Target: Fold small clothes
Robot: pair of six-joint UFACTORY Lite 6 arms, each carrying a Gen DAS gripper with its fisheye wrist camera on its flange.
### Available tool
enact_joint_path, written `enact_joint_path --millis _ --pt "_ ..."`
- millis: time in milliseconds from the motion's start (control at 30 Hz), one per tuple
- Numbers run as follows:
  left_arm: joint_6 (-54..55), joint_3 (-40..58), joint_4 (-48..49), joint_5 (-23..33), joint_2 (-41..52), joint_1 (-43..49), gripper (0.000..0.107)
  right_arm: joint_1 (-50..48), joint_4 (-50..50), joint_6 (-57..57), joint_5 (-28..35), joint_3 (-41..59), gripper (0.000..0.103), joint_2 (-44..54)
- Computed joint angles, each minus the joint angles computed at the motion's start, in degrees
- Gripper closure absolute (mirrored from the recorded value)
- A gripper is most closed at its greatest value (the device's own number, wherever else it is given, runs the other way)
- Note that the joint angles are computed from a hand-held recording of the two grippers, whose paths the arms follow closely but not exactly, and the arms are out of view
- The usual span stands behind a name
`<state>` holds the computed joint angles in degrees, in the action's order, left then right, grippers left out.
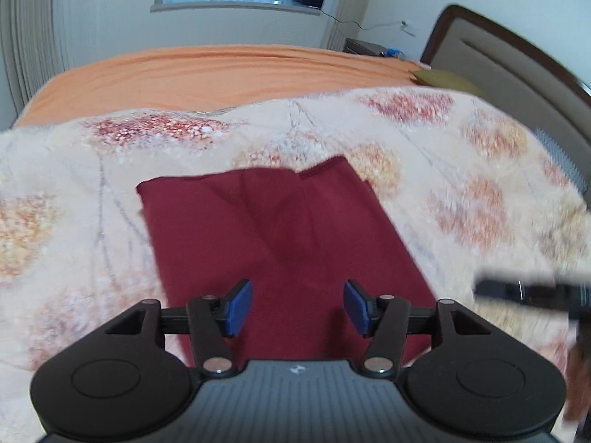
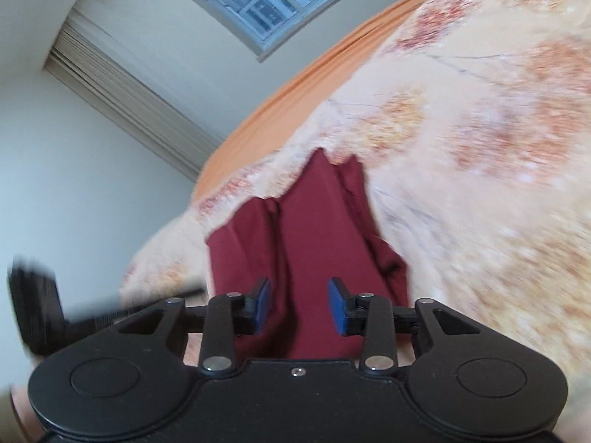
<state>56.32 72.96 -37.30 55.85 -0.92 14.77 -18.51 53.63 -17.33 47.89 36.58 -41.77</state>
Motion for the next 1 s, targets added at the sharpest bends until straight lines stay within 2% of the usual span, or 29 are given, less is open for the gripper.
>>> enact_joint_path --millis 100,200,233,367,467,700,800,900,967,1000 --pt "3.3 -6.6 2.6 0.6 -6.6 1.3 0.047 1.1 10.8 -11.7 -1.2 4.9 0.059 13.2" --pt "4.6 -13.2 5.1 -0.5 -13.0 0.4 0.047 1.8 18.1 -21.4 1.5 13.0 0.058 28.7" --pt "3.7 -15.0 6.2 -1.8 -14.7 -0.7 0.047 2.1 19.6 -24.5 3.0 16.2 0.053 33.8" --pt "-2.6 -20.5 9.7 -9.3 -18.1 -6.1 0.047 3.0 18.8 -30.2 8.1 30.5 0.049 50.8" --pt "-8.6 -22.2 12.0 -13.8 -18.4 -9.6 0.047 4.8 17.3 -32.3 9.2 40.0 0.049 60.4" --pt "-19.4 -21.5 18.0 -18.4 -17.4 -15.5 0.047 9.1 15.5 -33.1 9.7 55.7 0.049 75.4" --pt "-18.6 -20.1 15.7 -17.8 -15.4 -15.4 0.047 10.0 15.4 -32.4 9.7 59.8 0.049 79.8" --pt "-17.0 -18.2 12.3 -15.9 -13.3 -14.9 0.053 10.4 17.3 -32.1 10.5 63.1 0.049 83.3" --pt "-16.5 -16.9 10.7 -15.0 -12.3 -14.8 0.063 10.8 17.6 -31.9 11.0 65.3 0.054 85.3" --pt "-16.2 -16.3 10.0 -14.6 -11.7 -14.6 0.065 11.3 16.8 -31.6 11.1 66.7 0.064 86.4"
